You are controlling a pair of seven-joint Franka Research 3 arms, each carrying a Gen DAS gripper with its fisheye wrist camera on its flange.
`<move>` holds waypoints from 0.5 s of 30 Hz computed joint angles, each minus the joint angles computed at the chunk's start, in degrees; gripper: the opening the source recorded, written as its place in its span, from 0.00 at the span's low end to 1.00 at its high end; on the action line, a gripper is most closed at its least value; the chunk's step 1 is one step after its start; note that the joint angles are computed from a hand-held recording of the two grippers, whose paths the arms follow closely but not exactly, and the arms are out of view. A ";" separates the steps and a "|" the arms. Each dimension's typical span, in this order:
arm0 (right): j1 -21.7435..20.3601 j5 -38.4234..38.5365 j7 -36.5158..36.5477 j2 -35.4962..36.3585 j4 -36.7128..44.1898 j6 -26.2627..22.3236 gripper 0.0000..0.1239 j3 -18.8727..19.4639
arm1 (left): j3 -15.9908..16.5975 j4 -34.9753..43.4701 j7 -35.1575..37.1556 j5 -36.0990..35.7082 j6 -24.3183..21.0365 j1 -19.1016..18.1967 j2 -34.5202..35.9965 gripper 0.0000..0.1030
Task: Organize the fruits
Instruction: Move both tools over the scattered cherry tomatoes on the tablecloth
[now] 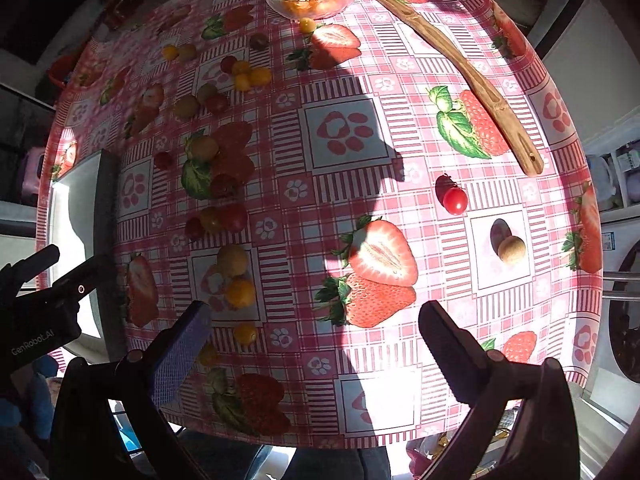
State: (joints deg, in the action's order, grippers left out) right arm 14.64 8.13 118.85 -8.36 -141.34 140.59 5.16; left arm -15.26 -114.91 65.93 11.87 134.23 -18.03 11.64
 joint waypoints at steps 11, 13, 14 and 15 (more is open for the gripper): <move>0.06 0.81 1.13 0.23 0.80 -0.62 0.83 -0.12 | -0.21 -0.61 1.75 -0.08 -1.02 -0.24 -0.77 1.00; 0.14 0.96 1.10 0.31 0.83 -0.68 0.83 -0.09 | -0.15 -0.86 1.72 -0.14 -0.98 -0.19 -0.96 1.00; 0.17 1.02 1.02 0.34 0.86 -0.70 0.83 -0.09 | -0.13 -0.95 1.57 -0.18 -0.99 -0.19 -1.04 1.00; 0.18 1.05 0.98 0.34 0.84 -0.69 0.83 -0.10 | -0.10 -1.08 1.52 -0.22 -0.91 -0.15 -1.11 1.00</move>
